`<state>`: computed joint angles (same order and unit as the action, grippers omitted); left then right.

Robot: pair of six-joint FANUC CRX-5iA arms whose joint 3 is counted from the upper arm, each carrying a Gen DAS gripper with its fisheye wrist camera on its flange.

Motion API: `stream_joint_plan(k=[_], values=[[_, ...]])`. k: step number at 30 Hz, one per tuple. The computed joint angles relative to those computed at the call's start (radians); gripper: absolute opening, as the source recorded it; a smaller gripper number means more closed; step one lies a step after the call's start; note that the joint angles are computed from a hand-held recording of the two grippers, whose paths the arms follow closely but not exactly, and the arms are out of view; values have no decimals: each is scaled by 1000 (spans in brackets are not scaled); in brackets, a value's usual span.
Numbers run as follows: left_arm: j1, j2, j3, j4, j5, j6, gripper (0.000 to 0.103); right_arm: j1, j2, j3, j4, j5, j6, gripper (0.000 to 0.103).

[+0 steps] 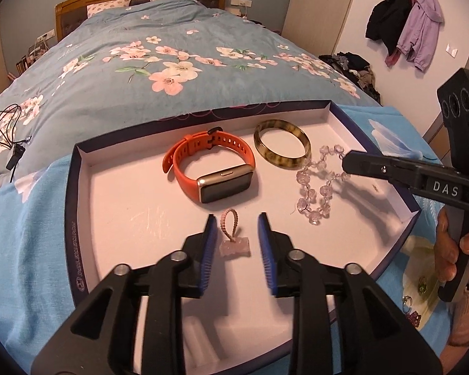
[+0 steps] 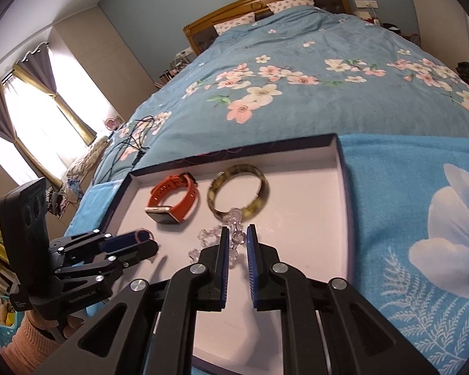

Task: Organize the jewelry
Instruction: 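Carry the crystal bracelet with the right tool while the left tool carries the keychain into the tray, then open both tools to drop the bracelet and keychain in the tray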

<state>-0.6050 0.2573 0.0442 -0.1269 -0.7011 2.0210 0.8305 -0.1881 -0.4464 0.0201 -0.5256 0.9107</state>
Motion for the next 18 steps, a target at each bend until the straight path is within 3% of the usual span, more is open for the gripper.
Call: stream_joint_plan(k=[8,14,18], values=[[-21,-55,-22,-97,6,109,48,22,-53,-66,113,10,-111,25],[-68,-171,-91,-226,29,237,56,97,-177,-165,267,15,-181,37],[-102,-250,-156,-271,38,306,59,159,-270,-230,336,-23,-207,38]])
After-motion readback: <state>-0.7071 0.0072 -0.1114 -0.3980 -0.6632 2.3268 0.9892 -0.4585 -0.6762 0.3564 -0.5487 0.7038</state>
